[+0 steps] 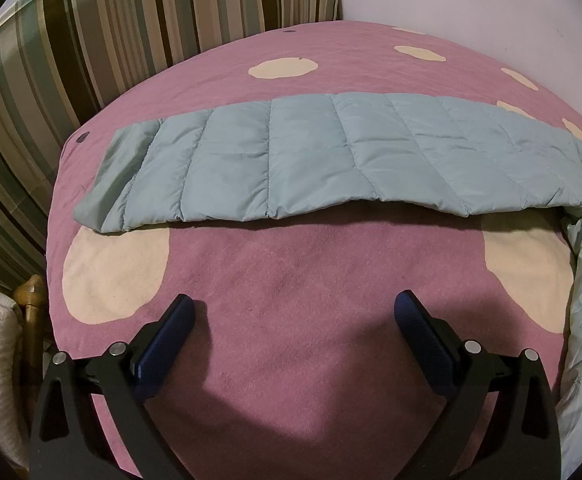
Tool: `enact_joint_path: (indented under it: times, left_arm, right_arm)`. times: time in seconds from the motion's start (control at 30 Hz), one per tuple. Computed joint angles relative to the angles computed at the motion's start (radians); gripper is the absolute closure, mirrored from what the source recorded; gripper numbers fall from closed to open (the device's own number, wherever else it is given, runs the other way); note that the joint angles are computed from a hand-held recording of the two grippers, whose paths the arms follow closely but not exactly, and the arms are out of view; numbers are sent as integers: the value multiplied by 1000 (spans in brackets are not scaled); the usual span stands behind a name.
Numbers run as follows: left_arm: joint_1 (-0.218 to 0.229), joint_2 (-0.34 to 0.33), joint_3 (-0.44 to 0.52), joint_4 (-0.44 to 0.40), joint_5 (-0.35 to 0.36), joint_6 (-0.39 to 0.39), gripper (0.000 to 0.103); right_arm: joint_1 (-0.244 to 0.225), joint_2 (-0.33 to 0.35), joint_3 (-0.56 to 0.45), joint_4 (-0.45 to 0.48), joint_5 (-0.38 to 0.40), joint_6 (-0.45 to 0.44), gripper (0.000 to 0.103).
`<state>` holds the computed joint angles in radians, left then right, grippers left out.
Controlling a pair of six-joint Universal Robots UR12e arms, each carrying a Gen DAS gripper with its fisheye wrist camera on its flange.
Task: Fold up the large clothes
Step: 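Grasp the jacket hem with the right gripper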
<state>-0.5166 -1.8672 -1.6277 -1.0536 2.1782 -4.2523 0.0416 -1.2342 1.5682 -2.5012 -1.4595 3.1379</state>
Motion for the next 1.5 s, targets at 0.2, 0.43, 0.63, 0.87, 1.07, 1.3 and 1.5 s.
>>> enact_joint_path:
  times: [0.2, 0.43, 0.63, 0.87, 1.07, 1.3, 1.5]
  left_arm:
    - [0, 1, -1, 1, -1, 0, 4]
    - [1, 1, -2, 4, -2, 1, 4]
    - [1, 1, -2, 3, -2, 1, 4]
    - [0, 1, -1, 1, -1, 1, 4]
    - [-1, 0, 1, -2, 0, -1, 4]
    - [0, 1, -1, -1, -1, 0, 4]
    - [3, 6, -10, 22, -11, 0, 4]
  right_arm:
    - [26, 15, -24, 73, 64, -53, 96]
    - [45, 16, -40, 133, 112, -148, 46]
    - [-11, -80, 50, 38, 246, -124, 40]
    - [-112, -164, 136, -55, 47, 45, 51]
    - [-163, -153, 175, -55, -59, 112, 51]
    - [-152, -136, 203, -56, -92, 73, 50]
    - [-141, -120, 215, -105, -134, 52, 47]
